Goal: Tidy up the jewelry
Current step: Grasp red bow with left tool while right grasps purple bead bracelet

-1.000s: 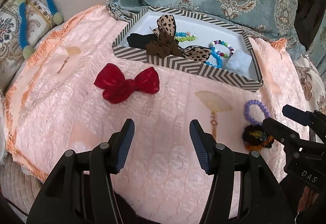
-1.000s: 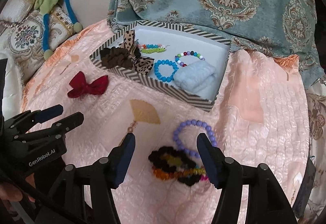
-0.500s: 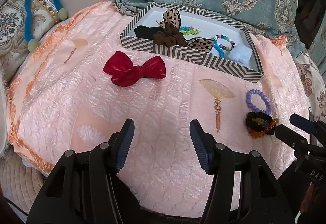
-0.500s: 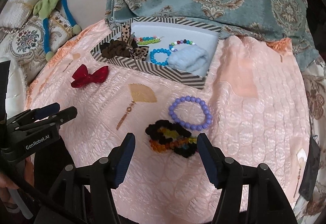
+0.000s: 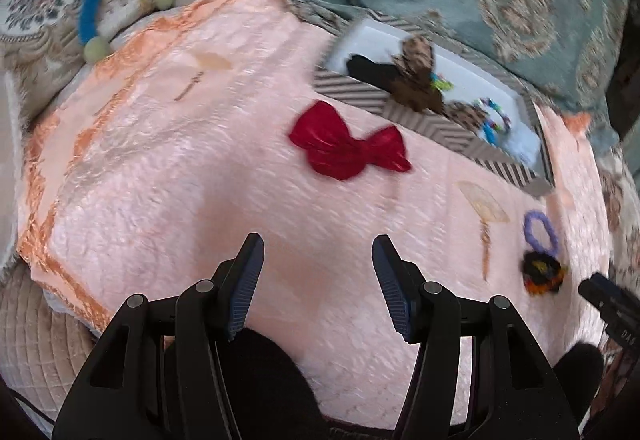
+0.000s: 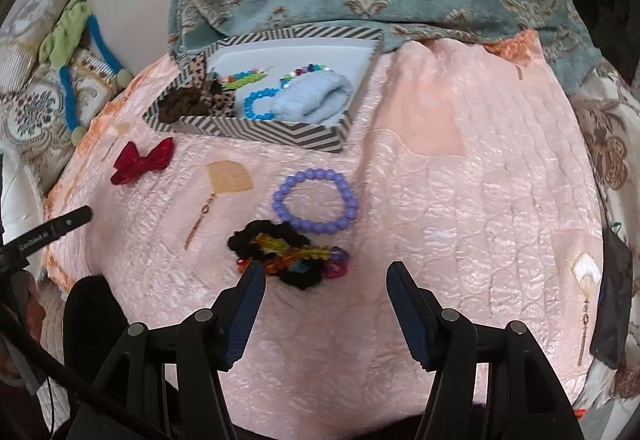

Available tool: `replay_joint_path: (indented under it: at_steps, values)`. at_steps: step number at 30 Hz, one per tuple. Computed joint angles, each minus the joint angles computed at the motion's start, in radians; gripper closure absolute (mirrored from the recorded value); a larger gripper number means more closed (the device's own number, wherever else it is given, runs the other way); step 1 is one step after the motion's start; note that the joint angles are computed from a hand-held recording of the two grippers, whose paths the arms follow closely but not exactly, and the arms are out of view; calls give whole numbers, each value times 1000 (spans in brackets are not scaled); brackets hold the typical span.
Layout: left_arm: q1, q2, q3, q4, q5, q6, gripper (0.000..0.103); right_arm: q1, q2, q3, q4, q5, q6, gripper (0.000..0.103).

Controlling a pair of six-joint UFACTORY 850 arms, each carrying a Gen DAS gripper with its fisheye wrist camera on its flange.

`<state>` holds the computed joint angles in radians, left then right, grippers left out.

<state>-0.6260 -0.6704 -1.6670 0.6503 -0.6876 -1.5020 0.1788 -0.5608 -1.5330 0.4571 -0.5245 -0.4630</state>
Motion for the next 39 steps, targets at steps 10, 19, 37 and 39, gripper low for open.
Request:
replay_joint_path:
  at_steps: [10, 19, 37, 39]
  values:
    - [59, -21, -12, -84, 102, 1, 33, -13, -104, -136, -32, -20, 37, 43]
    - [74, -139, -203, -129, 41, 155, 32, 17, -252, -330, -138, -71, 48, 48]
    - [108, -293, -371, -239, 37, 501, 63, 19, -318, -412, -99, -65, -29, 92]
    - [116, -263, -325, -278, 82, 504, 82, 14, -306, -404, -48, -70, -67, 93]
